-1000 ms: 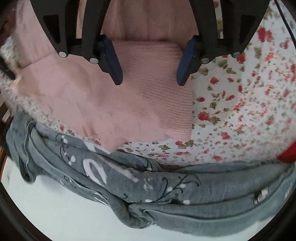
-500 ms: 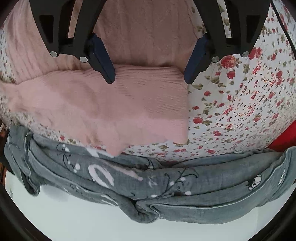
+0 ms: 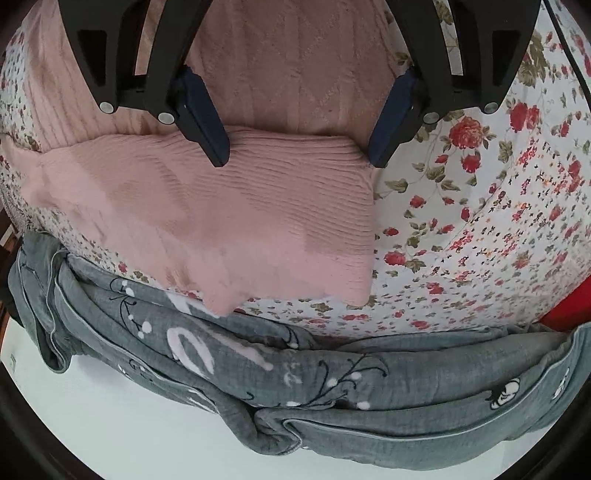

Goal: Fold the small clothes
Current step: 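Move the right gripper to the other sleeve cuff and close on it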

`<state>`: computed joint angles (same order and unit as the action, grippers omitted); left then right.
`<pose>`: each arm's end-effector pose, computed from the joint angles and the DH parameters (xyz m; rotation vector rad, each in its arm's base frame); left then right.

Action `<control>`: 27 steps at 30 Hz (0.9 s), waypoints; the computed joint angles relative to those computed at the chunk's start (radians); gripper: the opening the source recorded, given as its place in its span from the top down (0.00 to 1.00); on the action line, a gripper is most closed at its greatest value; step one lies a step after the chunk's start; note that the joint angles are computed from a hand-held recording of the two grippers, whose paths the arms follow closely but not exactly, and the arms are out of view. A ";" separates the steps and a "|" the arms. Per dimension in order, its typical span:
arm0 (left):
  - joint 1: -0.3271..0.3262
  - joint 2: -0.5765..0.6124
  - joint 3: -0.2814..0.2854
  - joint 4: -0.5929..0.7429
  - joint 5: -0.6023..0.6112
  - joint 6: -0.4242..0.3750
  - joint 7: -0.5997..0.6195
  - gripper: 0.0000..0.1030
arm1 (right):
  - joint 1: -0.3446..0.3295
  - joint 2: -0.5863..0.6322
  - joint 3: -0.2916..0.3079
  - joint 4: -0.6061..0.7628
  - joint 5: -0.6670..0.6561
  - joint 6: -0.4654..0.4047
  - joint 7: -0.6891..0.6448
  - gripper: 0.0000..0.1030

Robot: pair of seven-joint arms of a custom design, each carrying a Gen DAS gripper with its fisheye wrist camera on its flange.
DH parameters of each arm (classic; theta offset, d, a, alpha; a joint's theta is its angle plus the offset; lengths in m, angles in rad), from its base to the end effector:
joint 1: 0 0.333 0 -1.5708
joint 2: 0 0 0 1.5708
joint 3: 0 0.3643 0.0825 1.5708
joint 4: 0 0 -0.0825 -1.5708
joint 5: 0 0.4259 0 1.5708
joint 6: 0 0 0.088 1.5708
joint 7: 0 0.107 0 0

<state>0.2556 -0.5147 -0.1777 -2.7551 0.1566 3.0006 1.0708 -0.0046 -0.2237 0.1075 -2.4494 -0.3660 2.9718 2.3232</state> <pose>0.4157 0.0186 0.4691 -2.1019 1.3640 -0.6996 0.5169 0.0804 0.4888 -1.4601 1.9916 -0.5935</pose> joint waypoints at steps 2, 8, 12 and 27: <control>0.024 0.000 -0.030 0.004 0.020 -0.007 -0.013 0.26 | -0.018 0.018 0.014 0.028 -0.031 -0.036 0.027 0.40; 0.033 0.001 -0.045 0.010 0.060 -0.014 -0.030 0.26 | -0.055 0.026 0.038 0.066 -0.212 -0.049 0.165 0.90; 0.024 -0.002 -0.036 0.009 0.066 -0.012 -0.027 0.26 | -0.114 -0.006 0.132 0.115 -0.527 -0.129 0.397 0.90; -0.083 -0.086 0.103 -0.055 -0.088 0.080 0.064 0.26 | 0.179 0.035 0.178 0.384 -0.669 -0.295 0.458 0.90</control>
